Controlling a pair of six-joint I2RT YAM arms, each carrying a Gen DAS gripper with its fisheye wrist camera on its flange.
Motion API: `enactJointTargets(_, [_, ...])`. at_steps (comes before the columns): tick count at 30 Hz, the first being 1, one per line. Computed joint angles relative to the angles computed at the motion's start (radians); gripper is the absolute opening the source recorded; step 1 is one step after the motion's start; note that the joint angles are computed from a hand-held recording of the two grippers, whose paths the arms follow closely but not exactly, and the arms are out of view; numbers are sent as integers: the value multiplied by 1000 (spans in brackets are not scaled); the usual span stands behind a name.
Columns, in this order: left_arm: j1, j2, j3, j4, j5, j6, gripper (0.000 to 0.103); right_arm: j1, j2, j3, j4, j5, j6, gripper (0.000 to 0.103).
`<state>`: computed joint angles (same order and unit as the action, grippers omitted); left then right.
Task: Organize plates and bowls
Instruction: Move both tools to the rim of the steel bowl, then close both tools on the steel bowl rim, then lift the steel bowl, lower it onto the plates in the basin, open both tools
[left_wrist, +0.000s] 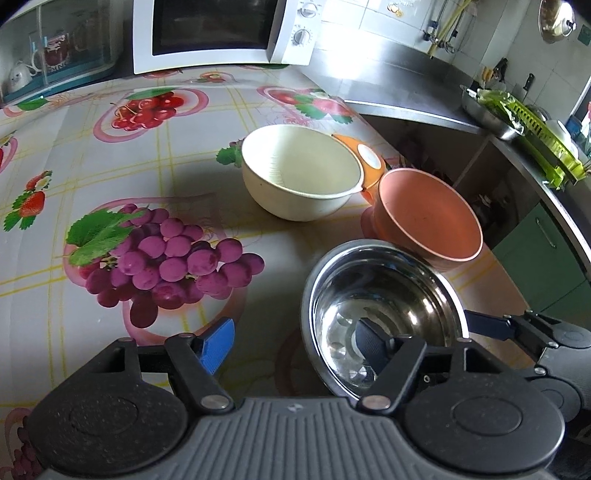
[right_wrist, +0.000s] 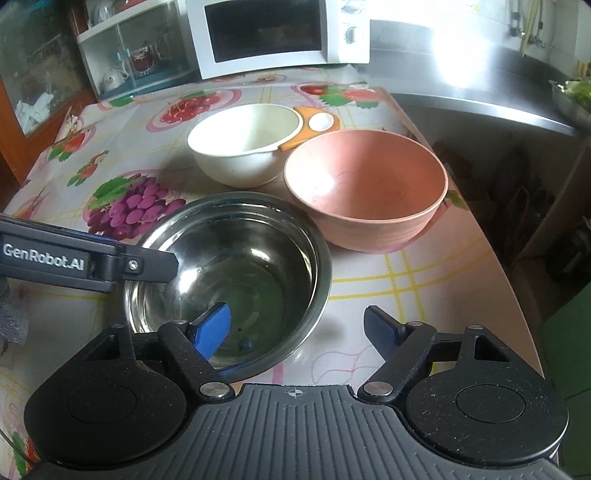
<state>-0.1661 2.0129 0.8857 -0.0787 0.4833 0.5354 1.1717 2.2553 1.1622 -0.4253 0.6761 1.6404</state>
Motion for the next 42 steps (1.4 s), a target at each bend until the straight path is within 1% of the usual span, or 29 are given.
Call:
enactJointTargets(2, [-7, 11, 6, -3, -6, 4, 70, -4, 1, -4, 15, -3, -5, 79])
enactJointTargets(5, [-16, 27, 21, -22, -7, 13, 69, -10, 1, -8, 33, -4, -18, 79])
enactJointTargets(8, [-28, 29, 13, -2, -17, 27, 64, -14, -1, -14, 55, -5, -37, 78])
enactJointTargets(9, [-30, 34, 17, -8, -13, 32, 59, -14, -1, -13, 58, -6, -43, 78])
enactJointTargets(12, [-29, 58, 49, -47, 4, 37, 53, -17, 0, -12, 66, -6, -58, 77])
enactJointTargets(13, [-28, 66, 61, -59, 9, 38, 49, -19, -1, -13, 72, -9, -63, 76])
enactJointTargets(15, [-27, 76, 77, -76, 10, 40, 37, -20, 0, -12, 81, -11, -73, 74])
enactJointTargets(19, [-21, 92, 97, -101, 15, 54, 24, -22, 7, 7, 82, -13, -97, 72])
enactJointTargets(20, [-19, 95, 100, -107, 17, 59, 20, -23, 9, 14, 81, -14, -105, 71])
enactJointTargets(22, [-15, 97, 106, -120, 22, 64, 19, -22, 17, 36, 68, -13, -115, 71])
enactJointTargets(24, [-13, 95, 107, -123, 23, 66, 16, -21, 25, 59, 53, -13, -124, 71])
enactJointTargets(27, [-4, 87, 104, -125, 21, 69, 16, -18, 30, 82, 40, -11, -135, 71])
enactJointTargets(31, [27, 76, 112, -155, 30, 86, 16, -16, 37, 123, 21, -3, -154, 71])
enactJointTargets(37, [98, 32, 110, -193, 45, 126, 16, -24, 73, 217, 20, 2, -223, 71])
enactJointTargets(42, [162, 23, 129, -226, 39, 156, 19, -30, 119, 310, 23, -9, -288, 71])
